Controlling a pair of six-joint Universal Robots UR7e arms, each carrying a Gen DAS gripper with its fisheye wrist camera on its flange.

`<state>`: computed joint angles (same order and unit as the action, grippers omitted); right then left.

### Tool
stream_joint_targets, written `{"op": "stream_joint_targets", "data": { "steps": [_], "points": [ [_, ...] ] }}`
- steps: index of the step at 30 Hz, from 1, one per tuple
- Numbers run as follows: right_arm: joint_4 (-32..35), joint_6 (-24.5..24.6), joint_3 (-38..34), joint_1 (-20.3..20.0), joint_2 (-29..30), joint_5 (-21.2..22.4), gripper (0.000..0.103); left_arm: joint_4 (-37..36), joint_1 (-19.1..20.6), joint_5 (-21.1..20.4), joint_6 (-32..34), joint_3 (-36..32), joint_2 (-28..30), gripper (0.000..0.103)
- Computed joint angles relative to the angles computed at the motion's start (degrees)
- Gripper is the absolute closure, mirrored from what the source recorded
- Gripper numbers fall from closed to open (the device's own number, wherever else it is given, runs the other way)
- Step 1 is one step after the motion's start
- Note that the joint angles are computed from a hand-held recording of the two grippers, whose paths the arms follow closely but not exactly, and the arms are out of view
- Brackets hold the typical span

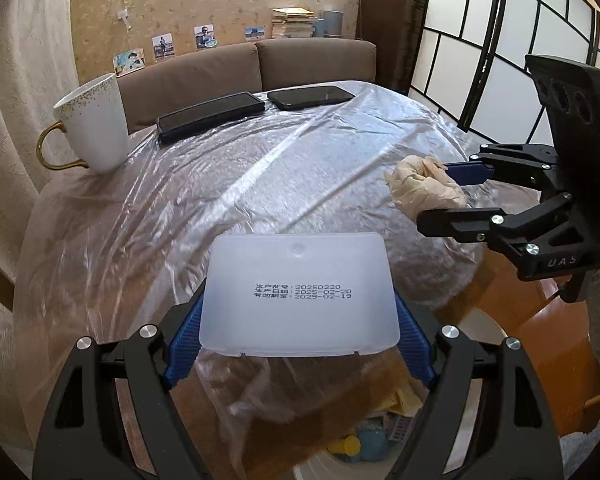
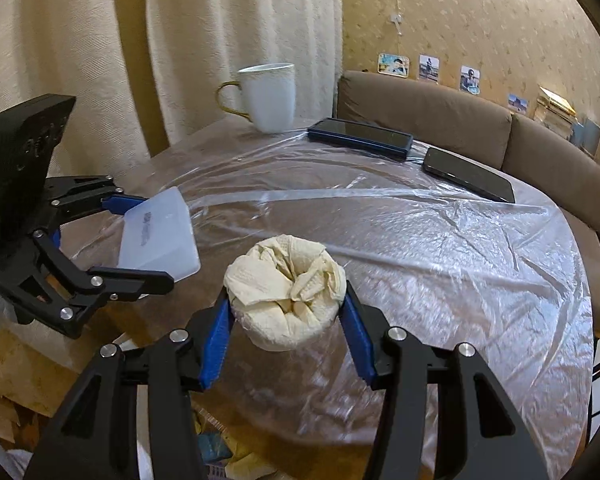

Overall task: Collect trash
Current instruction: 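Carry the white plastic box and cream bundle with both tools over the bin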

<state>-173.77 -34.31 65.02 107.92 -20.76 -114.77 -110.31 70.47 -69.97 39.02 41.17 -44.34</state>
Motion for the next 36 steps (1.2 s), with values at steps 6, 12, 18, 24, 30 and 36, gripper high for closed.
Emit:
{"op": "stream_joint_targets", "data": {
  "steps": [6,12,18,24,30,36],
  "points": [
    [-2.8,-0.2,4.8,0.5,-1.8,0.4,0.052,-2.4,-0.1,-0.2,0.3,6.0,-3.8,0.021],
    [-4.3,-0.4,8.6,0.6,-2.9,0.4,0.052,-4.0,-0.3,-0.6,0.8,11.9,-7.5,0.021],
    [-6.1,0.0,12.2,0.8,-4.1,0.8,0.052,-4.9,-0.4,-0.8,1.3,16.1,-10.0,0.021],
    [-7.7,-0.7,15.8,1.1,-5.1,1.2,0.052,-6.4,-0.6,-0.9,2.5,20.4,-12.7,0.021],
    [-8.2,0.0,19.2,1.0,-6.2,1.7,0.052,-6.5,-0.7,-1.1,3.1,24.5,-15.4,0.021],
    [-8.2,0.5,21.4,0.8,-6.5,1.3,0.052,-7.1,-0.8,-1.0,4.0,28.5,-17.9,0.021]
  ]
}}
